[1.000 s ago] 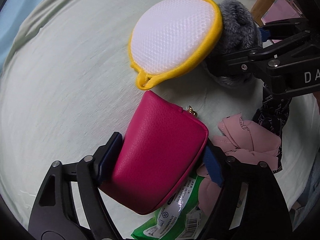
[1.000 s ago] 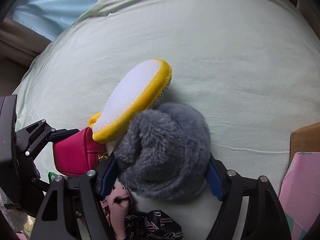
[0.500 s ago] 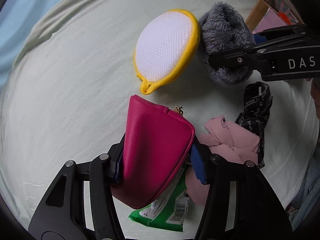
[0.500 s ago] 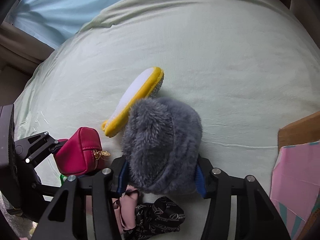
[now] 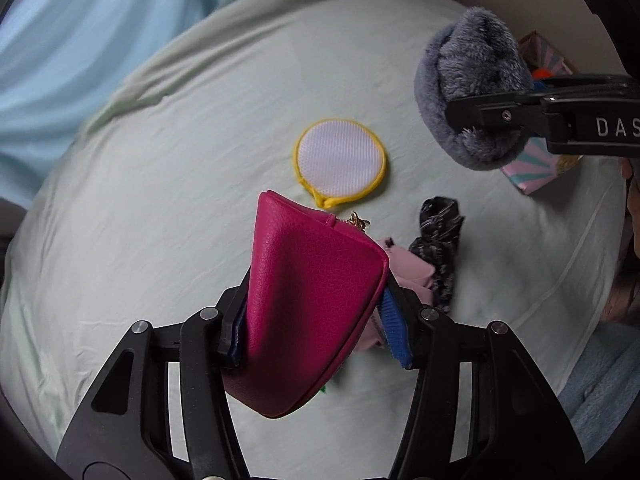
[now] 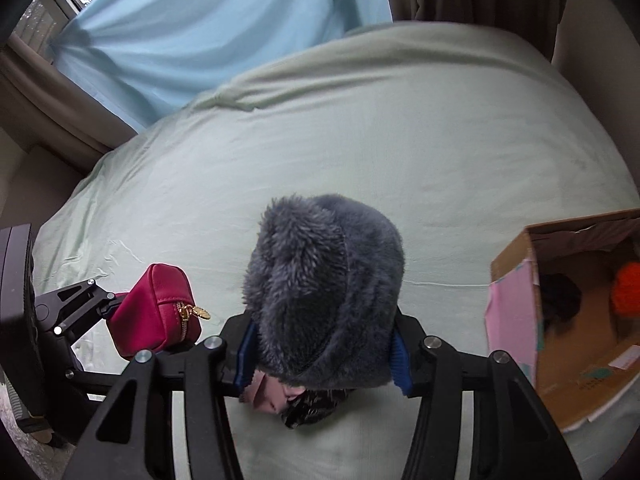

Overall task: Organize soft objects
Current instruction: 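Carry the pouch and earmuff into the box and open both tools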

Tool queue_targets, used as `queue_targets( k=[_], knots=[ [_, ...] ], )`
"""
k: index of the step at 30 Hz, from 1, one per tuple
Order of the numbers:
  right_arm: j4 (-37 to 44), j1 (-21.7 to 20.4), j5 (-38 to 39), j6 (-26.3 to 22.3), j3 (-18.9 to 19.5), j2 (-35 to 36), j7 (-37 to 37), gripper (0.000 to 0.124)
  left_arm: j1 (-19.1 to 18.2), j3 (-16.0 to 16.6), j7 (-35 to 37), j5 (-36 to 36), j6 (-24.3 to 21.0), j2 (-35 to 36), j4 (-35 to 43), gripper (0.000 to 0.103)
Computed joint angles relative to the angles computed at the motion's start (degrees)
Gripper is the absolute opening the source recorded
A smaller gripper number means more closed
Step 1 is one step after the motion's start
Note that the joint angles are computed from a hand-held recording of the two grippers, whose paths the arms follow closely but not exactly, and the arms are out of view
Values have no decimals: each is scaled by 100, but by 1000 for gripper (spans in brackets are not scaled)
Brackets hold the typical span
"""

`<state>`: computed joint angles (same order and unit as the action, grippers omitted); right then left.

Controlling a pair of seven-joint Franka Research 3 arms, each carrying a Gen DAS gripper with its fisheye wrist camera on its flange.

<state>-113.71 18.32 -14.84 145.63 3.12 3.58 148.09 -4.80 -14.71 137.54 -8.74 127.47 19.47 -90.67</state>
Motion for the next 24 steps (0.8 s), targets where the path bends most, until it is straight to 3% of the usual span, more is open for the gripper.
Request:
queue_targets(
  k=[10,17,24],
  knots=[
    [-417,-198,-229,-361,365,-1342,2,49,-172,54,-757,-571,24,-1231,-455,50],
    [-1076,-666,50,-600,490,-2577,-557,49,-712,-15,-1491,-678,150,-1734,-657,50],
    [-1736,-1185,495,-976,364,-3669,-1346,49,-1348,-263,-2526,-435,288,-1605,-484,50]
  ],
)
